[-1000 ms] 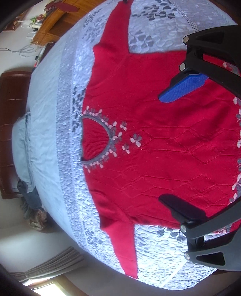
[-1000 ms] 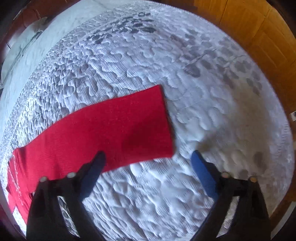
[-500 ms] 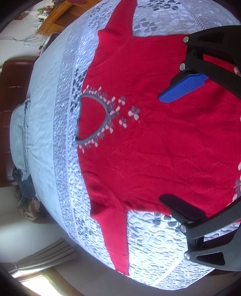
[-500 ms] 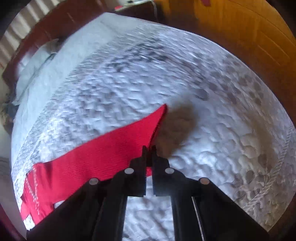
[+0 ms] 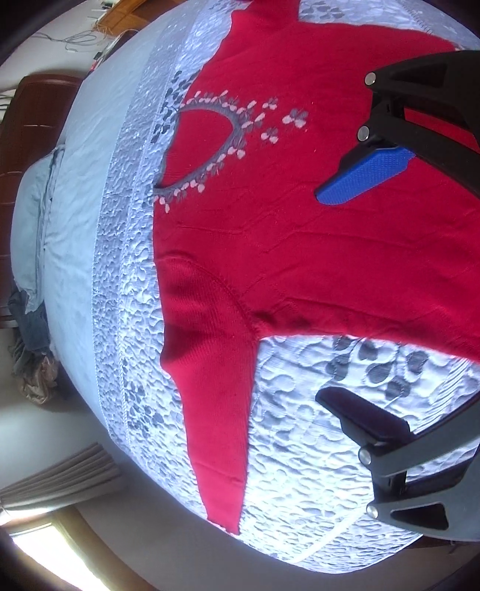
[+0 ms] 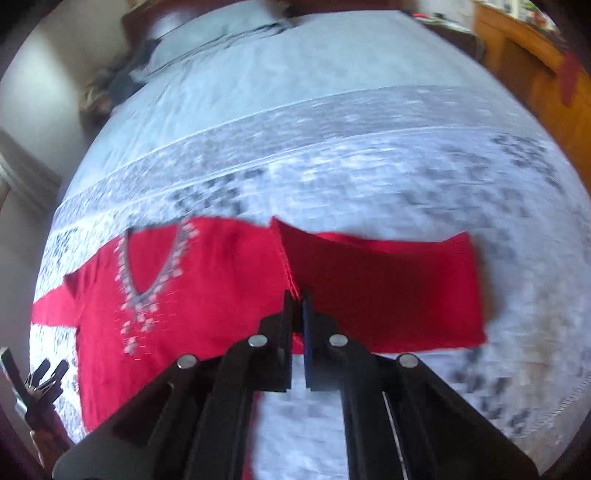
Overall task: Fold small clothes
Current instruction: 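Fold the held sleeve across the sweater body with the right gripper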
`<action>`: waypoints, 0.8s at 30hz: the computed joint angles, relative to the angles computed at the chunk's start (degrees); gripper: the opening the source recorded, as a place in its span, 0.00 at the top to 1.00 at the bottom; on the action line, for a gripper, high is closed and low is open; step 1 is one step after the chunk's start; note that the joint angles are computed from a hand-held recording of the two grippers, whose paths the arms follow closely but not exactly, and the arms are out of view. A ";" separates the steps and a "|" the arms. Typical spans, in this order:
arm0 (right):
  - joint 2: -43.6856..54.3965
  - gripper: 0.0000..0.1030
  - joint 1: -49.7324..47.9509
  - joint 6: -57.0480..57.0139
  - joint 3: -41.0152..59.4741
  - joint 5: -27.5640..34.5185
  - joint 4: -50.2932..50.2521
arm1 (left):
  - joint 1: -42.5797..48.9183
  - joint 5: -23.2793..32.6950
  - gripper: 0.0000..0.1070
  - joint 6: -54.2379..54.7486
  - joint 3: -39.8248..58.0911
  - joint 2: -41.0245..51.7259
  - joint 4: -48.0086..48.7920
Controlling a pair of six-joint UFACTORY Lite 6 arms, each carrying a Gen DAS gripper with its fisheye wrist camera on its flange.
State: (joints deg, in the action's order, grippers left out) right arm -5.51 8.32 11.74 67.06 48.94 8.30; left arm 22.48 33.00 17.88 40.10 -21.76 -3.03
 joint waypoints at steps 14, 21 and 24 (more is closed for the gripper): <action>30.43 0.79 22.88 8.76 17.37 -8.80 7.86 | -2.12 2.50 0.07 14.36 7.34 11.34 -15.70; 3.16 0.79 17.10 9.86 -8.05 -11.60 0.38 | -17.61 6.26 0.08 14.84 15.14 22.08 -28.42; -6.86 0.79 14.18 8.37 -17.60 -10.78 -0.67 | -25.32 7.60 0.12 13.67 23.25 33.10 -34.06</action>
State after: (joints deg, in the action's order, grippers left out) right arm -12.36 22.50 20.11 49.46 38.15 7.63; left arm -2.84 40.60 31.55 63.35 11.34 -37.08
